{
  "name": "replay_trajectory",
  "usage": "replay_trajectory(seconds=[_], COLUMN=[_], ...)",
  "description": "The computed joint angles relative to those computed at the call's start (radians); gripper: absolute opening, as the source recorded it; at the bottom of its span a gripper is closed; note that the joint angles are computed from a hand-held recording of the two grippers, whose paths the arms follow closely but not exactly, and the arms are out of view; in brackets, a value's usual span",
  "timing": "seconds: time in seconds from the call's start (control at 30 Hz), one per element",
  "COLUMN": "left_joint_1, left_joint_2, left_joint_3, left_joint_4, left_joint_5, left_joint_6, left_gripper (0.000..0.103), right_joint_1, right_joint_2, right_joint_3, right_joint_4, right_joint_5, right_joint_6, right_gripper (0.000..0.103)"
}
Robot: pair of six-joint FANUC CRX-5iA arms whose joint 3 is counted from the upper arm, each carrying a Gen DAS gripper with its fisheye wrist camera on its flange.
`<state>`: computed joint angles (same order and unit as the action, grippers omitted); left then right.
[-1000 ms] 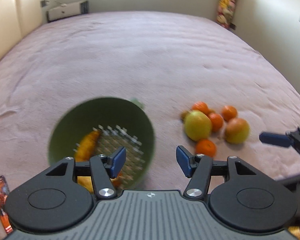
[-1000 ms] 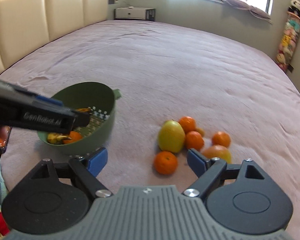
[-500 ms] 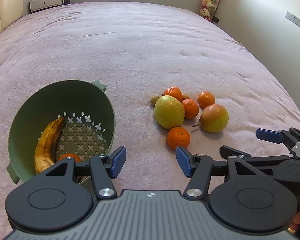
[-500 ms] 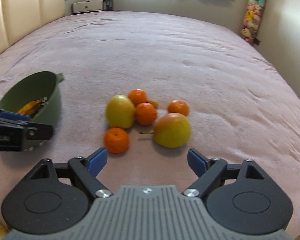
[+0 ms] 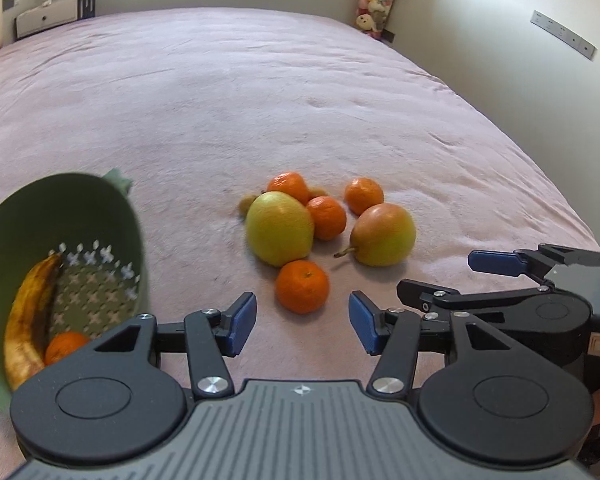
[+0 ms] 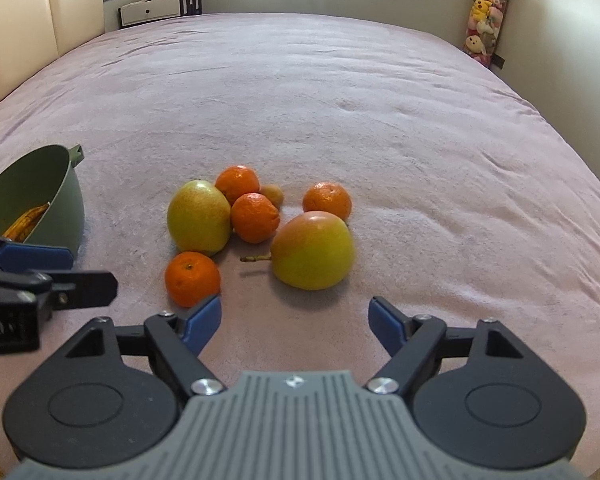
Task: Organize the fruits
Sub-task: 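Grasp a yellow pear with the left tool while the right tool grasps the apple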
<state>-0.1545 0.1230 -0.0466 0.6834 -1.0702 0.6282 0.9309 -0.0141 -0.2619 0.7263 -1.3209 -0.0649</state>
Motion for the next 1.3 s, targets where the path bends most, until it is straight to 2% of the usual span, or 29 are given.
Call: replay_trajectory(seconds=[0.1, 0.3, 0.43, 0.7, 0.97, 1.13, 1.3], left_joint_1=[-0.02, -0.041, -0.06, -0.083, -0.091, -0.095, -0.104], left_joint_2=[0.005, 0.048, 0.08, 0.149, 0.203, 0.238, 0.275], left_joint_3=[-0.016, 0.007, 0.054, 0.135, 0.178, 0.204, 0.239], left_joint_4=[0.015, 0.036, -0.011, -0.083, -0.078, -0.055, -0.054], left_joint_5=[0.053, 0.112, 0.132, 0.096, 0.098, 0.083, 0.075], left_joint_6=[0.012, 0.15, 0.22, 0.288, 0.337, 0.35, 0.383], left_gripper=[0.063, 0.063, 0.064, 0.064, 0.065, 0.072, 0.075], right_joint_1=[-0.017, -0.051, -0.083, -0.151, -0.196, -0.219, -0.241], right_joint_2=[-0.009, -0.019, -0.032, -0.028, -0.05, -0.053, -0.061], right_joint_3=[-0.014, -0.049, -0.073, -0.072, -0.123, -0.138, -0.162], right_joint_4=[0.004, 0.035, 0.051, -0.013, -0.031, -0.037, -0.03], right_joint_5=[0.018, 0.052, 0.104, 0.177, 0.296, 0.354, 0.396], right_joint_6=[-0.018, -0.11, -0.196, -0.288, -0.393, -0.422, -0.469], right_gripper=[0.077, 0.077, 0.077, 0.077, 0.077, 0.077, 0.073])
